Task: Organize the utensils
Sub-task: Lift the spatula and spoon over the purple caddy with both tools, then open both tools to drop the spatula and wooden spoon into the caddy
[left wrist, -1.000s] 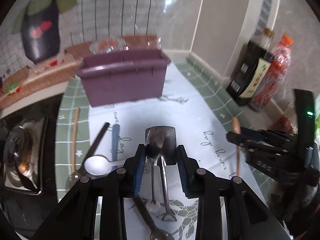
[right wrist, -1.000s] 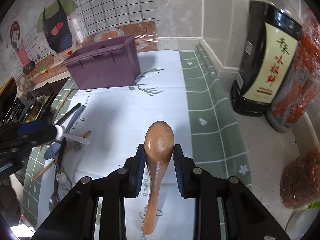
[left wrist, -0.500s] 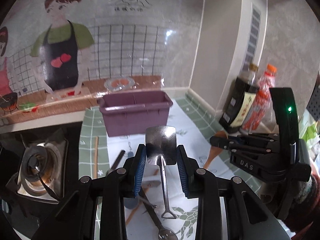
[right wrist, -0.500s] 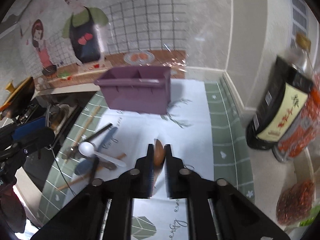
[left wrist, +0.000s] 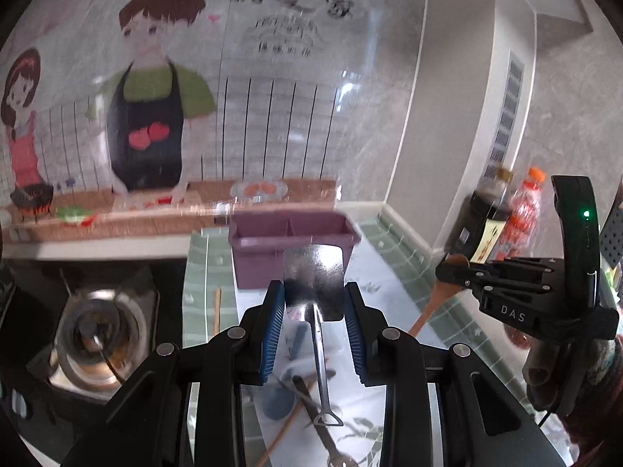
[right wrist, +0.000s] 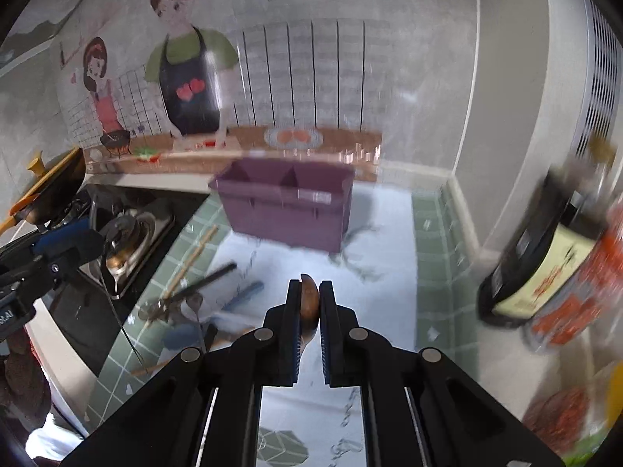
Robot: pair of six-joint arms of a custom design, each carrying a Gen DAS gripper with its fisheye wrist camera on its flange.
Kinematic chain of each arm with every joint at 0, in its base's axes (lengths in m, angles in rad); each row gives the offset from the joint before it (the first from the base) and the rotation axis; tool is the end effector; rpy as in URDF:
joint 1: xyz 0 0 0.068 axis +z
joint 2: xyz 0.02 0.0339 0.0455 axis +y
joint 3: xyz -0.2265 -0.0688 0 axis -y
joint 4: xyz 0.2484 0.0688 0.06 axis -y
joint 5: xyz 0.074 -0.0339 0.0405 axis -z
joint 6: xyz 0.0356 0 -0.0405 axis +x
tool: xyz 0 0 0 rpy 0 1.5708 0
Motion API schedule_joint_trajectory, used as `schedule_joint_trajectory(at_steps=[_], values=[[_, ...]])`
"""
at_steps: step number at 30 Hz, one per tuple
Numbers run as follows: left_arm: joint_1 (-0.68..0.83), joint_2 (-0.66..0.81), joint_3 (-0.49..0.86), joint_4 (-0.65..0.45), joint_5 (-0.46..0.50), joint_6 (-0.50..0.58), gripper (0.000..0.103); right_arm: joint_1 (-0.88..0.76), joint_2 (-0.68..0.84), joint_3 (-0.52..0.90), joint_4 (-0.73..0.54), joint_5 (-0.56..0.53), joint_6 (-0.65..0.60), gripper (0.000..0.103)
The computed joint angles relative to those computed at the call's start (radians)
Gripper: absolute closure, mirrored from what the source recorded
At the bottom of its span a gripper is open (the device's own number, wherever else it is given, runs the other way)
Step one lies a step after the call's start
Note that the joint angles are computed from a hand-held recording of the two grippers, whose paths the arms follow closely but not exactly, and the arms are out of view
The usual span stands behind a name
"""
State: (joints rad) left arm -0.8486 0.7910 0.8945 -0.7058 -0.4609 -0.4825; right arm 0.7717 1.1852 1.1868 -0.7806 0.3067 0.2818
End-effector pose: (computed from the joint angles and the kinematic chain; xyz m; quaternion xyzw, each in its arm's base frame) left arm 0.1367 -0.1312 0.2999 0.0523 0.8666 -0.1209 0.4813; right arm 0.1938 0.1736 0.3079 -0.1640 0.8989 0.0698 0.4003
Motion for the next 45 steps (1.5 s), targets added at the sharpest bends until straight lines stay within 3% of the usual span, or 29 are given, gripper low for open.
schedule_joint_trajectory(at_steps=[5,10,16,19,28,41,42,44,45], values=[[0.132,0.062,0.232,0.014,0.106,0.142,0.071,0.016,0.078,0.29,-0.058,0.091,-0.11,0.096],[0.301,0.262,0.505,0.078,0.223,0.262,0.071,-0.005,0.283,0.684,-0.09,0.126,-0.213,0.096],[0.435,0.455,0.582,0.208,0.299,0.31,0.071,-0.068,0.556,0.972,-0.111,0.104,-0.225,0.096],[0.496,0.56,0.562,0.287,0.373,0.306,0.071,-0.111,0.662,0.993,-0.082,0.054,-0.209,0.096],[0.568,0.846,0.508,0.481,0.403,0.28,0.071,-0.198,0.941,1.013,-0.058,-0.067,-0.129,0.096],[0.581,1.028,0.554,0.411,0.452,0.23,0.071,-0.202,0.987,0.909,-0.022,-0.126,-0.123,0.094],[0.584,1.031,0.554,0.405,0.467,0.226,0.07,-0.199,0.987,0.907,-0.025,-0.124,-0.123,0.092],[0.59,1.026,0.55,0.397,0.495,0.216,0.07,-0.194,0.972,0.888,-0.022,-0.118,-0.128,0.079],[0.595,1.011,0.538,0.397,0.513,0.208,0.069,-0.19,0.943,0.851,-0.004,-0.106,-0.128,0.065]])
